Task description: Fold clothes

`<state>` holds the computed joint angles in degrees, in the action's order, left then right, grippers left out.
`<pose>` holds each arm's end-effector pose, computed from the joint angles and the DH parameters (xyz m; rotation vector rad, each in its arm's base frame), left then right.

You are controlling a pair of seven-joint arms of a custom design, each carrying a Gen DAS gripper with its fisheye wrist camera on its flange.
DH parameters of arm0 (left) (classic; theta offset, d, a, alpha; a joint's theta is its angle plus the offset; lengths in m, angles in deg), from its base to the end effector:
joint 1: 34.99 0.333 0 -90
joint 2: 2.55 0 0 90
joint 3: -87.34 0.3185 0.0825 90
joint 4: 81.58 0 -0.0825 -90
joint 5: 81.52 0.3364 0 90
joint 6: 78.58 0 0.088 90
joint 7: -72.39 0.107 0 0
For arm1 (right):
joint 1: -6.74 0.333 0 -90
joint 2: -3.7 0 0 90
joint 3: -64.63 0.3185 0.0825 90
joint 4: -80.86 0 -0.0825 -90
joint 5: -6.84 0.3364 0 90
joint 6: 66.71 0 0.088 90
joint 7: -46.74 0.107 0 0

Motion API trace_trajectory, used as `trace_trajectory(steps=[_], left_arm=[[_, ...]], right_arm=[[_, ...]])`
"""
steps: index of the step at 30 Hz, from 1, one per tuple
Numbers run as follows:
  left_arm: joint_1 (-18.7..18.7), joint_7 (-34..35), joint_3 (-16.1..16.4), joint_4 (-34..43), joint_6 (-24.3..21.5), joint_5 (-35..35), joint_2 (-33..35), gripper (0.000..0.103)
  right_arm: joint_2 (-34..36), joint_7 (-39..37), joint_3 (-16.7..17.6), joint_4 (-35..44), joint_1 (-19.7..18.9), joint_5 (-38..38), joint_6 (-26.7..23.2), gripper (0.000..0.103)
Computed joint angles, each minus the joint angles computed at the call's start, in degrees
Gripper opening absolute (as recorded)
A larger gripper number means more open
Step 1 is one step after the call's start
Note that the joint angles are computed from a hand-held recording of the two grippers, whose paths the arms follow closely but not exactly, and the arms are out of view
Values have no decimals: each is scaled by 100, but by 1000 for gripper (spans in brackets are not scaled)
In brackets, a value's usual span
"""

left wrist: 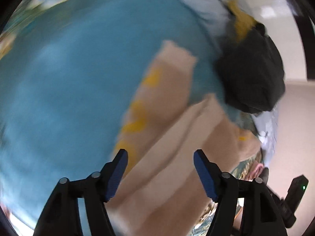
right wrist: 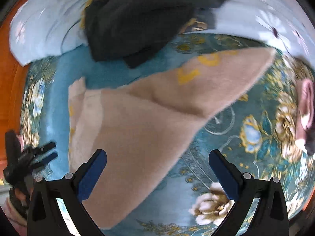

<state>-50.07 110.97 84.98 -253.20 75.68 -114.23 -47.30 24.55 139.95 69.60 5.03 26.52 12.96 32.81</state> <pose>0.2698 -0.0655 0.4231 2.7119 -0.7146 0.7522 0.5697 0.2623 0.5431 -2.4823 1.7281 0.1374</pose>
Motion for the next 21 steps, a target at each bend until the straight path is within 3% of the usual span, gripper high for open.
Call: trace_trajectory(steps=[2,4,8,10,11,12,14,21], left_arm=[[-582,832,561,312,535,-353,855,81],[-1068,1686,1026,708,651,-801,1592,82],[-1381,2658,1247,1245,522,-1569,2366,80],[-1128,2424,873,1310,569,-1357,2346,62],[-934,2237,646,1356,509,-1114,2317,30],[-687,2008,409,1432,351,-782,2290,6],[-373,1789,55,1541,166,-454,2165,4],[-527,1612,-443,1737,489,-475,1431,3]], right_arm=[[-145,28,-35,-165,-32,-26,-32,103],[-383,15,-56,-442,-74,-50,-51,103],[-714,126,-78,-826,-118,-119,-158,103],[-809,202,-87,-935,-129,-190,-214,103],[-824,256,-98,-954,-140,-221,-239,103],[-850,347,-115,-990,-155,-241,-243,103],[-886,494,-127,-1018,-194,-196,-196,103],[-1227,574,-110,-1294,-297,28,191,103]])
